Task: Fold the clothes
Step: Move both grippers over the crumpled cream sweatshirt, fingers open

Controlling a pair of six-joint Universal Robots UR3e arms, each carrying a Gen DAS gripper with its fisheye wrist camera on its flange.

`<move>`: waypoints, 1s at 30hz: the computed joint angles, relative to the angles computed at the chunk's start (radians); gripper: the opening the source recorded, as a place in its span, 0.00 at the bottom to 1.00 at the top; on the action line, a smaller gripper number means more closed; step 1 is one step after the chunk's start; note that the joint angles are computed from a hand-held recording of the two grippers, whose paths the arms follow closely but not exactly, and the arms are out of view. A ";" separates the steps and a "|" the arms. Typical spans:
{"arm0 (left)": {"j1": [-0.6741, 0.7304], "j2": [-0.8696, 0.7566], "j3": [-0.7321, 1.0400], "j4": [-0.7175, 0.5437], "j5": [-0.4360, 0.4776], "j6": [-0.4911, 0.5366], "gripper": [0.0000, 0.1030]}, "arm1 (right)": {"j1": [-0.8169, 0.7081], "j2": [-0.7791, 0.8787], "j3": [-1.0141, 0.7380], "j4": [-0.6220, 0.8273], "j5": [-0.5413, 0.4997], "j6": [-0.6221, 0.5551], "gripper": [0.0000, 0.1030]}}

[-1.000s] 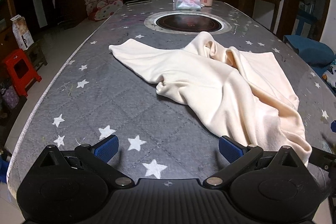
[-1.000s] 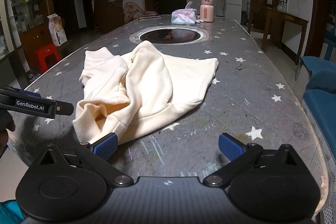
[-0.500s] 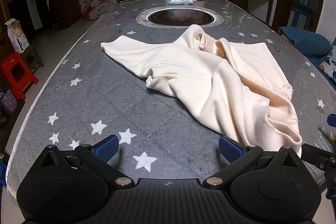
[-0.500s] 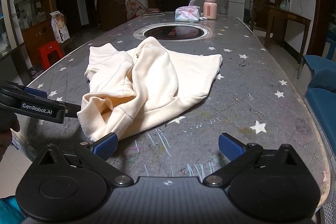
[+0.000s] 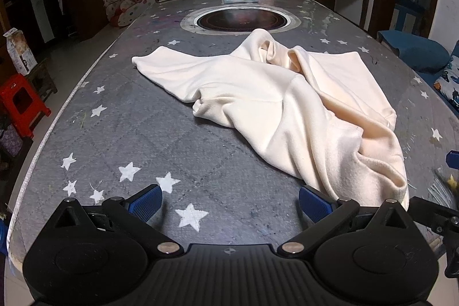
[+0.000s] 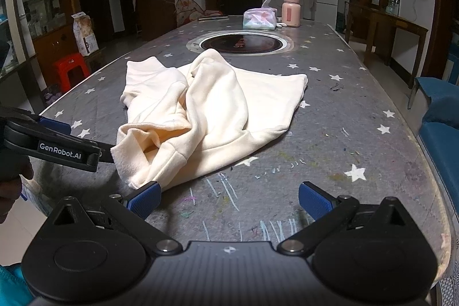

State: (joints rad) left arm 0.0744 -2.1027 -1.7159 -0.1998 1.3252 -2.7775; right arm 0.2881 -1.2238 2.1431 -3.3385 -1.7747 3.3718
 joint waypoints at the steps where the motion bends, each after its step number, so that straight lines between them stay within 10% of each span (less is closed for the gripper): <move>1: -0.001 0.000 -0.001 0.001 0.001 0.001 1.00 | 0.001 0.000 0.001 0.000 0.000 0.001 1.00; 30: -0.015 0.005 -0.006 -0.003 0.015 0.017 1.00 | 0.013 0.008 -0.017 0.002 0.018 -0.018 1.00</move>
